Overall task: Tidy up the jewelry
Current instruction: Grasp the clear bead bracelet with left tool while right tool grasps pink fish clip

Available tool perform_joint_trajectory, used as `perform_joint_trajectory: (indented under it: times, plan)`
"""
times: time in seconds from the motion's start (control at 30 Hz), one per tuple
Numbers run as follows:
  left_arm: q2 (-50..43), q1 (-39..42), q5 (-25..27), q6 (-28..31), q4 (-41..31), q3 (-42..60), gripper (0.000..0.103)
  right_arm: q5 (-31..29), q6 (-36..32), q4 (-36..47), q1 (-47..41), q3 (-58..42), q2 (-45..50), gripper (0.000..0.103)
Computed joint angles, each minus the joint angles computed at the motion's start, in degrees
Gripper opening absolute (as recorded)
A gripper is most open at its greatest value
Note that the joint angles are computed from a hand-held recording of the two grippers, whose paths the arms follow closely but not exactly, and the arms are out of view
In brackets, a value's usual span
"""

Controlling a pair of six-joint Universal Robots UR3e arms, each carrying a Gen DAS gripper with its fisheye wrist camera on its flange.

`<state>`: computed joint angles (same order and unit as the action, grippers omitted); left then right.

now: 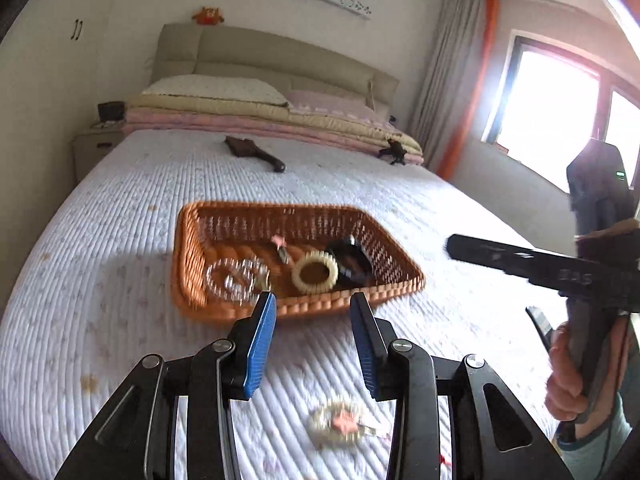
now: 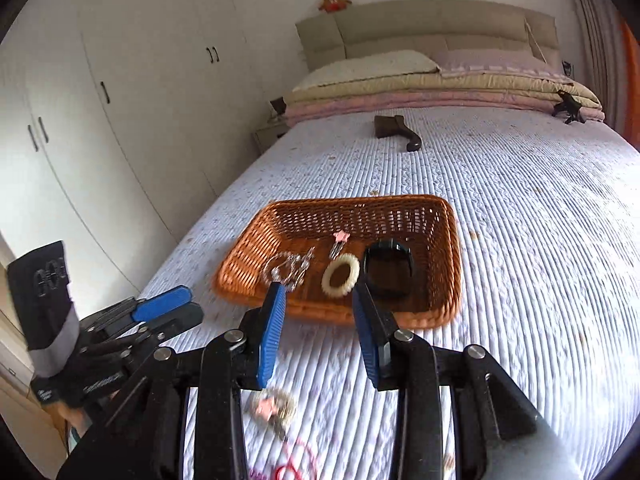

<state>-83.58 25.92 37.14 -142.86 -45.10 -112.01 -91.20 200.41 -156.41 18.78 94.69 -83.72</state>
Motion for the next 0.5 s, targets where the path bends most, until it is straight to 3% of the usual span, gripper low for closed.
perform_joint_trajectory:
  times: [0.2,0.33,0.5]
  plan:
    - [2.7,1.2,3.8,2.8,-6.3,-4.6,0.039,2.5,1.9,-11.2,4.1,14.8,-2.7,0.038]
    - [-0.1,-0.3,6.5,1.5,-3.2,-6.8,0.039,3.7,0.5,-11.8,6.0,14.7,2.1,0.038]
    - [-5.2,-1.0,5.2,0.2,-4.0,-5.3,0.039,3.7,-2.1,-9.9,7.8,12.0,6.4,0.038]
